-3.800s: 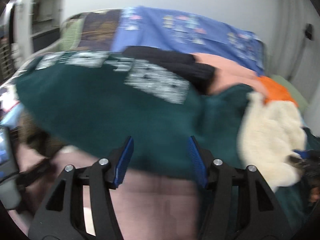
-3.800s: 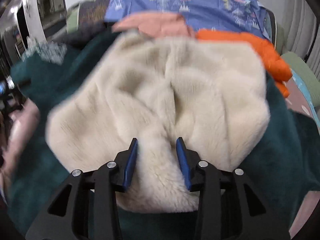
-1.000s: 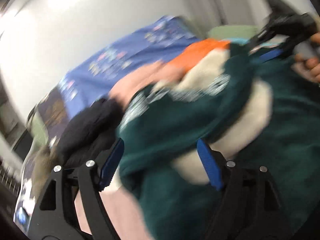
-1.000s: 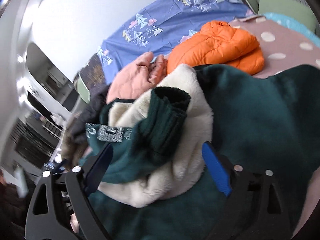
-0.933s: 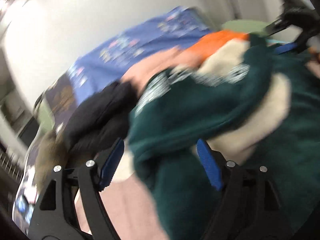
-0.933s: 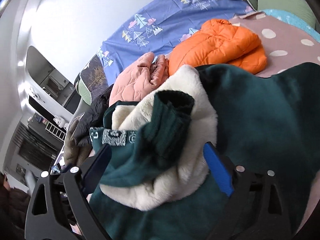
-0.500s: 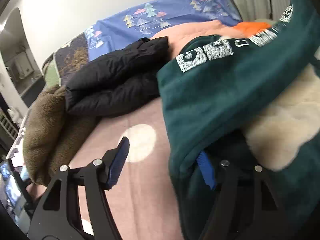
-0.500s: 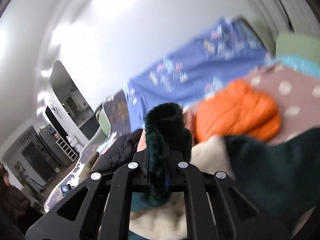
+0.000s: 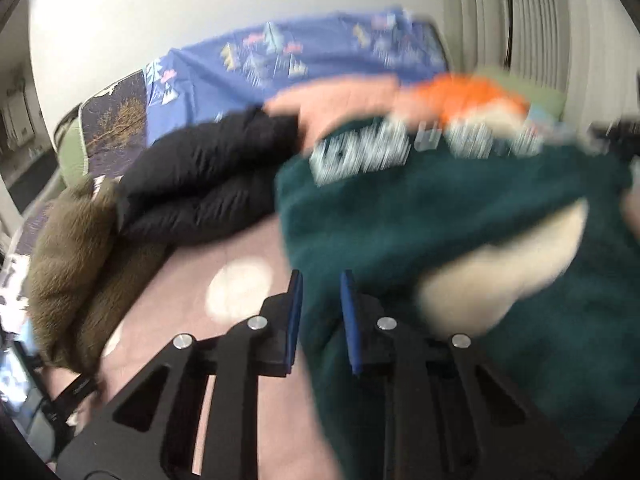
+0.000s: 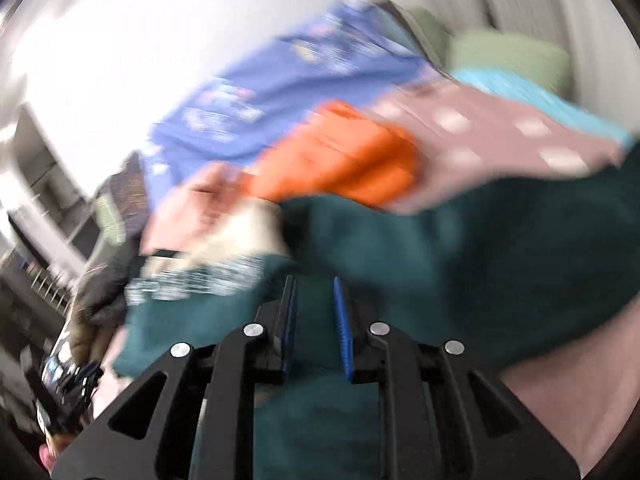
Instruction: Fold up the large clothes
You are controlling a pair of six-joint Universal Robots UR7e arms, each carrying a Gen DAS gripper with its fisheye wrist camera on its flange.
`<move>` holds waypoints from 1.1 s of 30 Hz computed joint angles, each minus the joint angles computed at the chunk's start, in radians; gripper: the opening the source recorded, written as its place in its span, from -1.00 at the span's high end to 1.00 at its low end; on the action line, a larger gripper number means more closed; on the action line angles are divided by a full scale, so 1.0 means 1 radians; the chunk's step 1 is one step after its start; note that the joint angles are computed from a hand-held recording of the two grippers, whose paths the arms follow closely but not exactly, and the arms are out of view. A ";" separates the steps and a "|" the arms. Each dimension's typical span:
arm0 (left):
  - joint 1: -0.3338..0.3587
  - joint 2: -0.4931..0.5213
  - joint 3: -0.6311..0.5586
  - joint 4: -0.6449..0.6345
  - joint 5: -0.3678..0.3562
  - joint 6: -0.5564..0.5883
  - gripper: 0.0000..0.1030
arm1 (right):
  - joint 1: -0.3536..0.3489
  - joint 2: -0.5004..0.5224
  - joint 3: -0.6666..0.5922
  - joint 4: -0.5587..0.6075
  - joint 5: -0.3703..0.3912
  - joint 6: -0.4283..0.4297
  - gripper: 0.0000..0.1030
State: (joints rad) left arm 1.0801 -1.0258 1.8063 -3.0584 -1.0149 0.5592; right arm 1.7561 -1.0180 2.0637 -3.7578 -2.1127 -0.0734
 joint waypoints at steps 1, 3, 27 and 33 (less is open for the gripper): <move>-0.006 0.011 -0.023 0.013 -0.038 -0.030 0.62 | 0.012 0.029 -0.036 0.035 0.028 -0.013 0.62; -0.020 0.056 -0.069 0.025 -0.070 -0.046 0.62 | 0.016 0.082 -0.099 0.104 0.051 -0.027 0.62; -0.063 0.222 -0.161 0.213 -0.118 -0.182 0.15 | -0.050 0.141 -0.122 0.254 0.001 0.080 0.85; -0.070 0.275 -0.127 0.127 -0.030 -0.099 0.14 | -0.058 -0.028 0.023 0.173 0.024 0.074 0.71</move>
